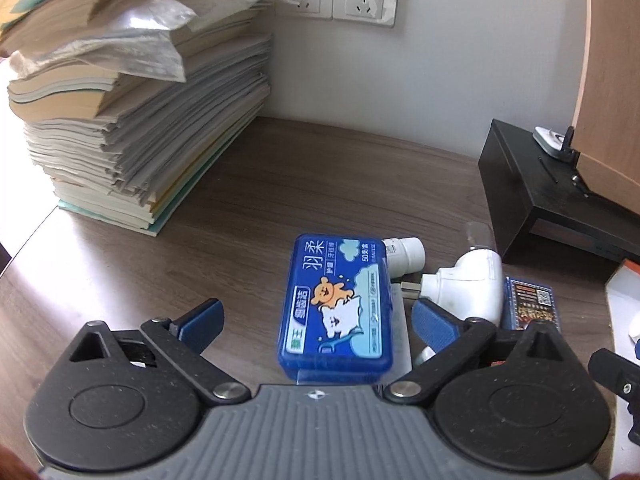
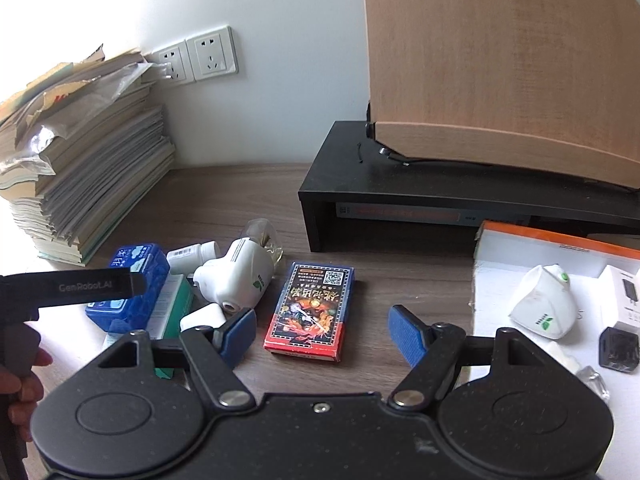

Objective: Organize rigid objects
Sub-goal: 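Grasp the blue floss box with the left gripper while the right grasps the red card box, then carry the blue floss box and red card box with both grippers over the white box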

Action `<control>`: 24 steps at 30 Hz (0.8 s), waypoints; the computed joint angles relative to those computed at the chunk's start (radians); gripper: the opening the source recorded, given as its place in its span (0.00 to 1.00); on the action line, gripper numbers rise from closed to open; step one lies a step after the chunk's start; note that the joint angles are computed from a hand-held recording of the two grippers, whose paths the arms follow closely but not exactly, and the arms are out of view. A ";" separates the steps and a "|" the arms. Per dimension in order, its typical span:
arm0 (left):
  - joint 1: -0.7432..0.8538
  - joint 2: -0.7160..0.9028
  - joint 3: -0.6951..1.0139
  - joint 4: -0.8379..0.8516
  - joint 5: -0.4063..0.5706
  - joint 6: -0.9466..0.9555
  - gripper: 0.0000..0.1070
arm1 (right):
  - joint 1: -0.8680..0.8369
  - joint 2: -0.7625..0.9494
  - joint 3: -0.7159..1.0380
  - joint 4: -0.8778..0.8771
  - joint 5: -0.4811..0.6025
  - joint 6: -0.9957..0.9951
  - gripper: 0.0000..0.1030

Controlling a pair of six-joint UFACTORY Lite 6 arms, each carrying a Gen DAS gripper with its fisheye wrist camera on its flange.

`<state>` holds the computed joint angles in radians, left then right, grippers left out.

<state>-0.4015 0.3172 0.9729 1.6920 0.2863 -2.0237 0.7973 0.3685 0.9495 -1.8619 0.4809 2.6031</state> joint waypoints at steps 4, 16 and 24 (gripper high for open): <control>0.014 0.078 0.056 0.088 -0.010 -0.072 0.89 | -0.062 0.106 0.104 -0.013 -0.072 -0.016 0.85; 0.032 0.040 -0.022 0.553 -0.028 -0.516 0.59 | -0.157 0.389 0.427 0.306 -0.210 -0.372 0.87; 0.060 -0.116 -0.153 0.466 -0.040 -0.442 0.59 | -0.112 0.487 0.560 0.427 -0.104 -0.566 0.69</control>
<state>-0.3420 0.2007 0.8198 2.1583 0.2467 -2.4659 0.6855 0.8553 1.5091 -1.4347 0.3765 2.0366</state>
